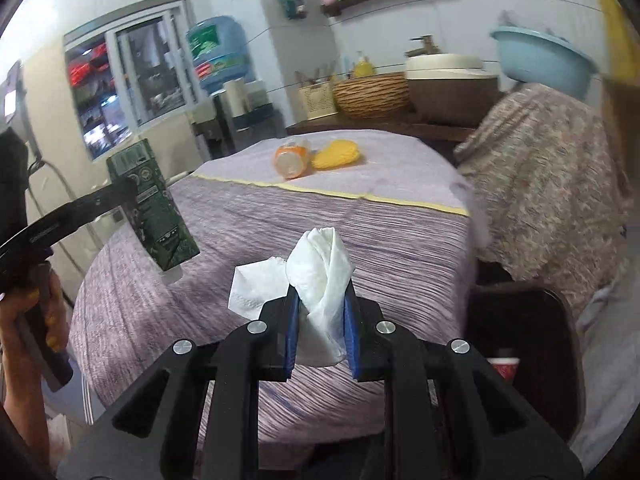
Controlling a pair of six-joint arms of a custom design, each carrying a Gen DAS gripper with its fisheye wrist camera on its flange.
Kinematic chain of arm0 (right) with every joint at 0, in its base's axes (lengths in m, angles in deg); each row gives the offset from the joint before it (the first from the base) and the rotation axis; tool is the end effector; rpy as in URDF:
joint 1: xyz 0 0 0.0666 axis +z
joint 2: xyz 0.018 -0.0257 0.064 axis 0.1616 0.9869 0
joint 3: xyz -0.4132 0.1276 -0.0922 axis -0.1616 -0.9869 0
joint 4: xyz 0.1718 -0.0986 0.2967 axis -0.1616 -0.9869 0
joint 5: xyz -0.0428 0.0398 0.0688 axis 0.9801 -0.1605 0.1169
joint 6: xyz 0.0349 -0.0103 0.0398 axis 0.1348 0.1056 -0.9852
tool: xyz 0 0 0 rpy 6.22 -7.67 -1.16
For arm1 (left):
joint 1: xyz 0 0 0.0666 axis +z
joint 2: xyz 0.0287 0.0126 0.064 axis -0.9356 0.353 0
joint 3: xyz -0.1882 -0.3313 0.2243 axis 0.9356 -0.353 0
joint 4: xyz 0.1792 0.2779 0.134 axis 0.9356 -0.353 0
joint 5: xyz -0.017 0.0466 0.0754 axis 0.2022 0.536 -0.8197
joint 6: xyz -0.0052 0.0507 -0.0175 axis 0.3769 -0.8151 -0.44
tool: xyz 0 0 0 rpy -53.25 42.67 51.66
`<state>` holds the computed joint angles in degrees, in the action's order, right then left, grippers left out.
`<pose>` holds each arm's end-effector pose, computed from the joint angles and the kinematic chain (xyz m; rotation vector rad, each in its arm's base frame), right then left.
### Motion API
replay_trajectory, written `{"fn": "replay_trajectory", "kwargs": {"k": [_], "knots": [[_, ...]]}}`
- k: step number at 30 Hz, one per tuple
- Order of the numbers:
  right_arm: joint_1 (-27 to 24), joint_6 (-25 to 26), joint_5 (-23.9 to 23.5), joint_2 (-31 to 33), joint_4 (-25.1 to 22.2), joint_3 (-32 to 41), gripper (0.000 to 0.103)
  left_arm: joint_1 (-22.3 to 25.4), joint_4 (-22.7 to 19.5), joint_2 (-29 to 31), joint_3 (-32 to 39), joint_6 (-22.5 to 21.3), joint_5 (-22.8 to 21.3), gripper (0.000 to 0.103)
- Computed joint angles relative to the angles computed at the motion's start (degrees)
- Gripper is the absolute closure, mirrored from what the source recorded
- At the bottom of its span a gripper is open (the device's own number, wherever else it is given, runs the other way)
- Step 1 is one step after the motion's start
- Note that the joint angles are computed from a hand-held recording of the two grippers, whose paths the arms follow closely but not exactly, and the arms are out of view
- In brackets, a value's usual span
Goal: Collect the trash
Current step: 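Carry the tissue and milk carton over the bin and release both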
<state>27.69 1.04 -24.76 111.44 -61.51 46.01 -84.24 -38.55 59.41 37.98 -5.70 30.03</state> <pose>0.5024 0.1778 0.4632 -0.3951 2.0888 0.5867 0.4576 -0.1161 0.5291 -0.0440 2.0025 -0.1206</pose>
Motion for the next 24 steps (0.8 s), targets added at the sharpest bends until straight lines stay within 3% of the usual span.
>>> {"fn": "replay_trajectory", "kwargs": {"k": [8,13,20,22,24], "knots": [[-8.9,-3.0,7.4,-2.1,0.9,-5.7,0.083,-7.3,2.9,7.1,6.1,1.0,8.9,0.052],[-12.6,-3.9,11.2,0.3,0.3,-7.6,0.083,-10.8,1.7,12.6,10.8,0.0,11.7,0.052],[-14.3,-3.4,12.4,5.1,-0.1,-8.9,0.082,-13.2,-1.4,19.6,14.7,1.3,13.6,0.052],[-14.1,-2.7,13.3,6.3,0.5,-9.0,0.075,-13.5,-2.2,21.0,15.4,1.8,13.8,0.052],[-13.9,-3.0,15.0,6.9,1.9,-9.7,0.047,-13.6,-3.4,22.4,16.2,2.0,13.9,0.052]]}}
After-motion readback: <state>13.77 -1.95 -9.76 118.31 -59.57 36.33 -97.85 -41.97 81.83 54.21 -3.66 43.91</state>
